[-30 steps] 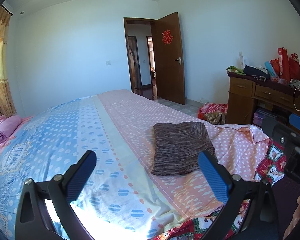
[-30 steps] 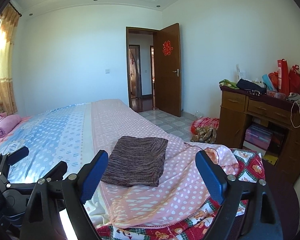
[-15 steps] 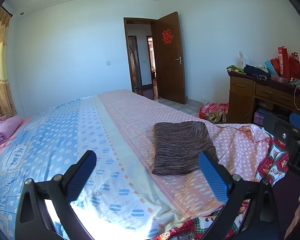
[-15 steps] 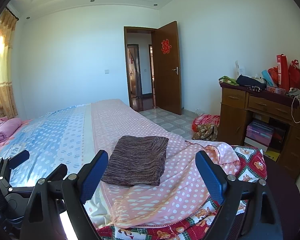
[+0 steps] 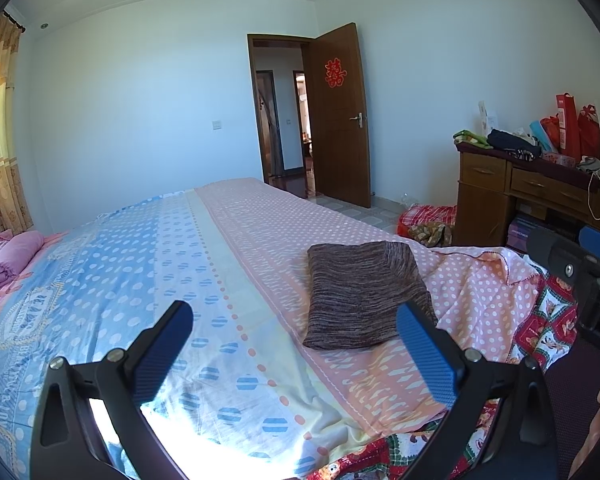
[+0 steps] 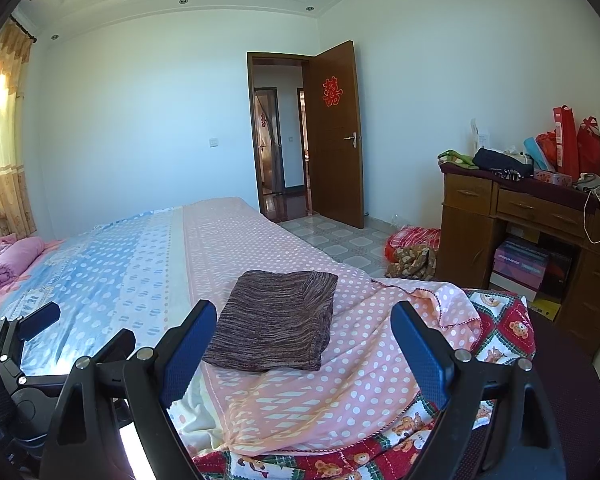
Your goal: Fold small clothes
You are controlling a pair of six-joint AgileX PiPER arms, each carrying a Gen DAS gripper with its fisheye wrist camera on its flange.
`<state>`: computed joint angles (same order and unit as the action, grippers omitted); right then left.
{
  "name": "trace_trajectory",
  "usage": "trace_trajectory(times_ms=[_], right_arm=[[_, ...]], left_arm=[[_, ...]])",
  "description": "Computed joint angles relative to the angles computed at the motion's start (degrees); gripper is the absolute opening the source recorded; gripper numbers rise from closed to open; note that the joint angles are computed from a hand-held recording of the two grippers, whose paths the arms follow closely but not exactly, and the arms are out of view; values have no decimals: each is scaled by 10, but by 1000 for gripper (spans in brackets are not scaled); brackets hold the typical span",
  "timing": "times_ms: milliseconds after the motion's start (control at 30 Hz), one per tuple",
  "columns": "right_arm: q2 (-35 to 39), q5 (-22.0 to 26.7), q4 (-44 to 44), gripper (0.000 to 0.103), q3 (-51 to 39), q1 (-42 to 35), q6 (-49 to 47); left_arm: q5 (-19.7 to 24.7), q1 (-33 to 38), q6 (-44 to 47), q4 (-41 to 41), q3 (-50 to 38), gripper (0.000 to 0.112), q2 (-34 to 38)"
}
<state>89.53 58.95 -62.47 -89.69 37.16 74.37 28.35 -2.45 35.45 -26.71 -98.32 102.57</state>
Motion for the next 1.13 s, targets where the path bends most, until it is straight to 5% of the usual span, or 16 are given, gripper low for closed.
trace_trajectory(times_ms=[767,967,1133], right_arm=[[0,3,-5,90,3,2,4],[8,22,-16,90,-1,19,15],[14,25,-7,90,-7,19,18]], left_arm=[[-12,-8,-22,30,7,103,0],[2,6,41,-42,4,103,4],[0,4,28,-23,-6,103,8]])
